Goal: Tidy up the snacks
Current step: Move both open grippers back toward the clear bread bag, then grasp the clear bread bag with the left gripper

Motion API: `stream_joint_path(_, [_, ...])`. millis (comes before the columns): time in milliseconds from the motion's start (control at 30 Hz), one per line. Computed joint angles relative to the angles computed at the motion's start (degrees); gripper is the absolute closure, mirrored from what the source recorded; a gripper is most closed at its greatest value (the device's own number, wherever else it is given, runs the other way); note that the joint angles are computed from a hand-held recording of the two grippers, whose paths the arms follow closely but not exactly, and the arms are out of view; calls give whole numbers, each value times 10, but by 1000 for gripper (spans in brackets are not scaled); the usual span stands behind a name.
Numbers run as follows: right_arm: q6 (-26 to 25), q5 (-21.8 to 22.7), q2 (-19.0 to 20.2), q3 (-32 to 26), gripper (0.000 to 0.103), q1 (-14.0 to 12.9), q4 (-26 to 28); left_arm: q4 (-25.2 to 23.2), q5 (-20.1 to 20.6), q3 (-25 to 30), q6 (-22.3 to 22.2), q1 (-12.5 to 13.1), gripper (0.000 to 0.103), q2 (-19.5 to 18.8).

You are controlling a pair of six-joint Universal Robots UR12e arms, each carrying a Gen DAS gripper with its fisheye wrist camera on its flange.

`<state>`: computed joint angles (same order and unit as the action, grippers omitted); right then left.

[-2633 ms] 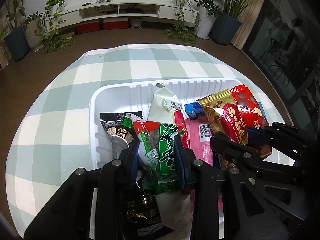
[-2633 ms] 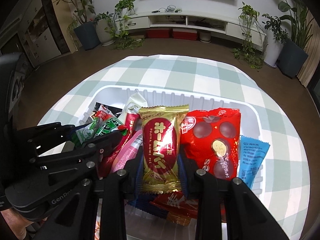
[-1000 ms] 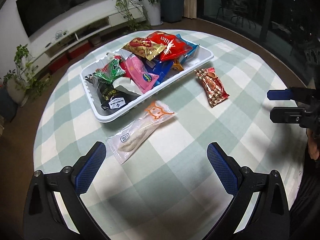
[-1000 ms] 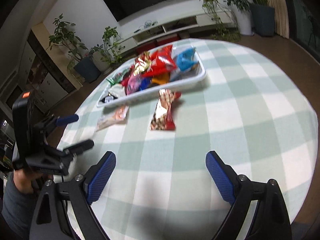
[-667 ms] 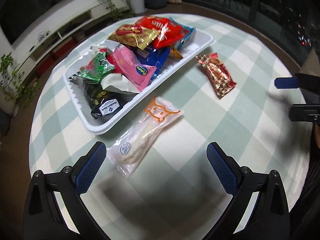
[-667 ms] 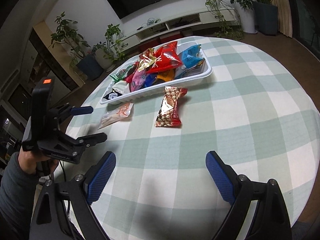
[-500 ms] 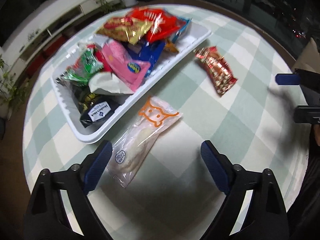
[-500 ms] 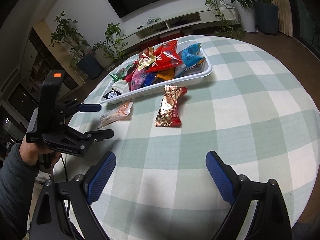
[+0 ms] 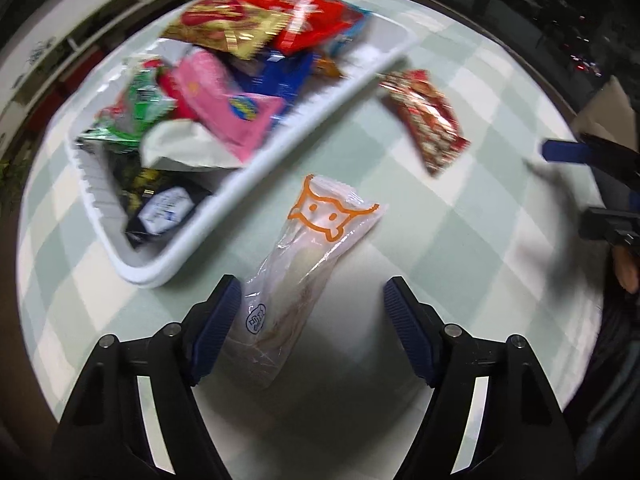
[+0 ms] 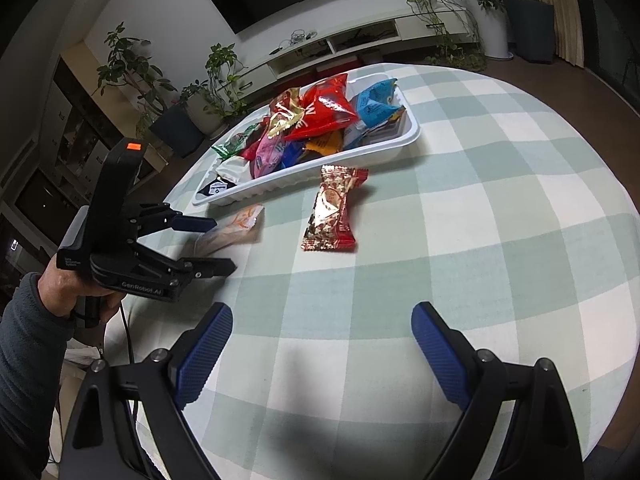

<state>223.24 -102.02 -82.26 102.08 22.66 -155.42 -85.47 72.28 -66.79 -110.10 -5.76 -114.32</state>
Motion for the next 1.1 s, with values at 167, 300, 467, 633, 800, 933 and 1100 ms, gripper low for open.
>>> stream_joint_path(167, [-4, -1, 0, -2, 10, 0, 3, -44, -12, 10, 30, -2, 31, 2])
stream_joint_path(300, [-23, -9, 6, -19, 10, -1, 36, -18, -12, 6, 24, -8, 30, 6])
stream_joint_path(467, [-39, -21, 13, -39, 10, -7, 69, 21, 42, -8, 28, -22, 39, 7])
stream_joint_path(633, [-54, -24, 22, -55, 13, -13, 85, 6, 28, -2, 29, -20, 56, 3])
stream_joint_path(800, [-56, -22, 31, -69, 18, -20, 106, 21, 24, -10, 1, -24, 68, 8])
stream_joint_path(933, [-58, -24, 36, -75, 22, -21, 118, 51, 12, -43, -33, -21, 76, 24])
stream_joint_path(1100, [-58, -24, 43, -81, 28, -24, 132, 77, -18, -73, -99, -6, 82, 40])
